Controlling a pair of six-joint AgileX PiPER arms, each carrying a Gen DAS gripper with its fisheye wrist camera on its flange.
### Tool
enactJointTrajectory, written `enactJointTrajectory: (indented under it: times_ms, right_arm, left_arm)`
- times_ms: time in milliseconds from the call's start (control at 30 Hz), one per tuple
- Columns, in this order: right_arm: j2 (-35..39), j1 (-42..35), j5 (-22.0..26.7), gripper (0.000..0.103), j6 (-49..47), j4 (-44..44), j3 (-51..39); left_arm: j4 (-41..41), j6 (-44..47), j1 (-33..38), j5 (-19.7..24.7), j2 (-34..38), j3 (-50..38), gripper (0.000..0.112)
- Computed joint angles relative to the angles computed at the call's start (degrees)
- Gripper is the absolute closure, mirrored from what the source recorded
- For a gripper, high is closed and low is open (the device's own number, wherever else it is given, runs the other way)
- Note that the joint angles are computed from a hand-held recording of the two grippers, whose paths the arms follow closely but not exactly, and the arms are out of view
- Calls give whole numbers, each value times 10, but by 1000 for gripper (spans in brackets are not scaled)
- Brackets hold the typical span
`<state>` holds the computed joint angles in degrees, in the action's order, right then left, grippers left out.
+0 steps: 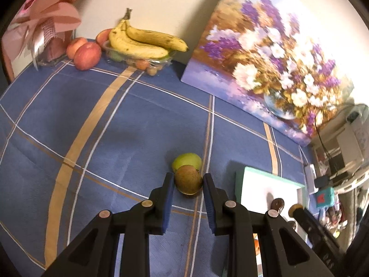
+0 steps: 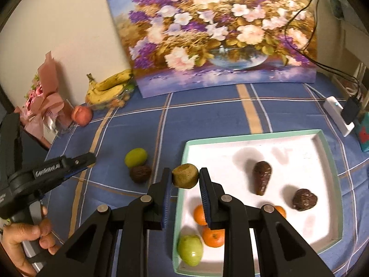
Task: Organize fruits
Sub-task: 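Carry the yellow fruit with the right tool while the left tool carries the kiwi to the tray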
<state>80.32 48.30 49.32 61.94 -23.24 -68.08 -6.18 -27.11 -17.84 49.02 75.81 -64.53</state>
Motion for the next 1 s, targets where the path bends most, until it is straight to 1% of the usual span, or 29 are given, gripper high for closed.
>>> enactJointTrajectory:
  times_ms: [167,267,333,400,500,533,667,867,1000]
  right_arm:
    - [-24,-49,10,78,-12,23,37]
    - [-45,-96,15,78,-21,41,70]
    - [-62,-129,20,78,-17,44,92]
    - [-75,-157,15,78,-19,49,111]
    - [-85,-187,-12,78,-22,52,132]
    - [-85,-198,-25,78,-21,49,141]
    - [-77,-215,-43,78,-8,24,153]
    - [-60,-222,-62,78,19,-28,168]
    - [-41,-225,-68,78,28,-38,176]
  left_arm:
    - [24,-22,-71,4,18,-13,85]
    - [36,-32,-129,6,46,-30,85]
    - [30,-28,-155,0,61,-37,85]
    - [20,-22,-176,-9,80,-47,85]
    - [48,-38,-206,-17,106,-65,85]
    - [51,-39,-210,-20,112,-65,85]
    - [30,-22,-210,-38,132,-66,85]
    - [82,-49,-241,-64,164,-79,85]
    - [106,-53,-259,-71,185,-88,85]
